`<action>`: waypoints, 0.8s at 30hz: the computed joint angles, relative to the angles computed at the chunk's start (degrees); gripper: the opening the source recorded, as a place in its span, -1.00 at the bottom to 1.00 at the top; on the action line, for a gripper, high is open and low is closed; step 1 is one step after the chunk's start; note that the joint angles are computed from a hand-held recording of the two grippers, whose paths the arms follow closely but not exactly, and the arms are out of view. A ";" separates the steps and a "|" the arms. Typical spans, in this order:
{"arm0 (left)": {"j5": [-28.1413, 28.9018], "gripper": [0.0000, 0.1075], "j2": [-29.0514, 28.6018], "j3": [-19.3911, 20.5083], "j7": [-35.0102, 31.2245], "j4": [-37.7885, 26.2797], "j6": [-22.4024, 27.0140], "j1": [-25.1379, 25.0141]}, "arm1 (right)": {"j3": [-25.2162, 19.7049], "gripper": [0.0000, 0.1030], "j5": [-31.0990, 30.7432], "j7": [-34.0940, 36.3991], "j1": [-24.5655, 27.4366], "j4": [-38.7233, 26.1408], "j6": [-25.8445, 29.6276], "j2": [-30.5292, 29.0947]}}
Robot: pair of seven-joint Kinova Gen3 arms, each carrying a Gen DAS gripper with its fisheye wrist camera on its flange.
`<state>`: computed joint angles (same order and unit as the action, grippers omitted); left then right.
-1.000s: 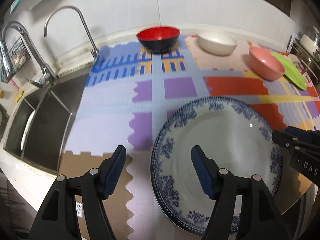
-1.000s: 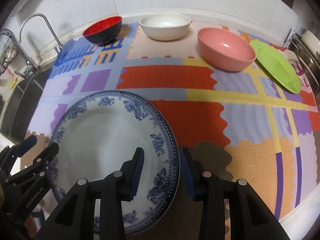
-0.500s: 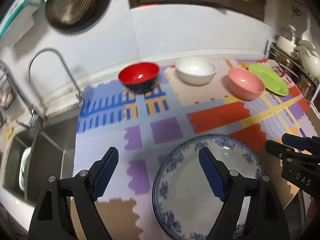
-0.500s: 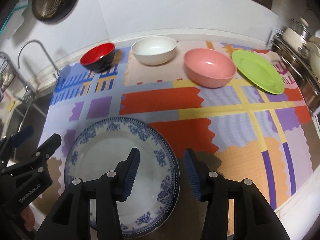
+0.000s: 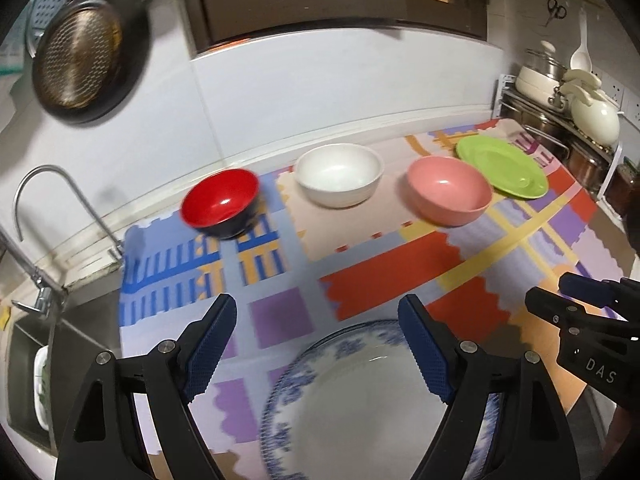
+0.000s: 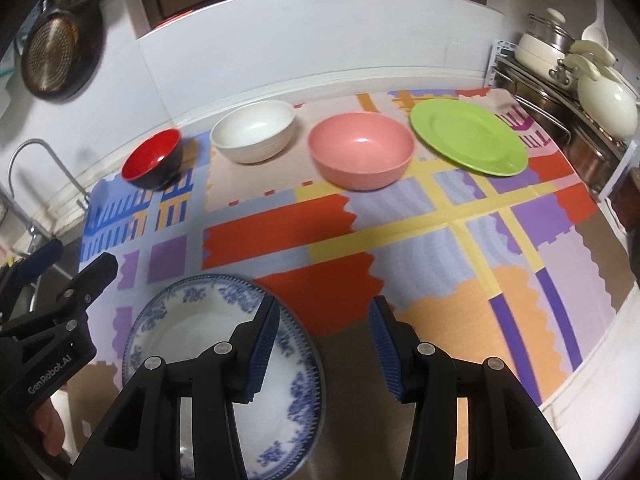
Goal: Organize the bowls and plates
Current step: 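Raise both open tools away from the plate, then move both open tools to the rim of the lime-green plate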
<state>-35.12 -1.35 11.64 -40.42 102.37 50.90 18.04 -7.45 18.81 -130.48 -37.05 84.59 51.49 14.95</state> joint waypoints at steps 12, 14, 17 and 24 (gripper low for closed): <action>-4.84 0.54 9.96 -1.14 6.72 -13.08 5.53 8.79 | 0.94 -0.07 -7.81 17.52 10.68 -2.12 -2.53 -0.47; -5.42 0.54 11.96 -1.97 6.65 -15.61 6.26 10.46 | 1.31 -0.07 -9.52 20.40 12.66 -2.63 -3.11 -0.23; -4.70 0.54 15.08 -3.32 5.00 -20.10 7.55 12.26 | 1.87 -0.07 -11.26 23.71 14.84 -3.34 -3.82 0.23; 0.14 0.54 21.59 -6.49 -1.42 -30.71 9.61 14.30 | 2.84 -0.07 -15.50 30.43 19.59 -7.93 -2.53 2.95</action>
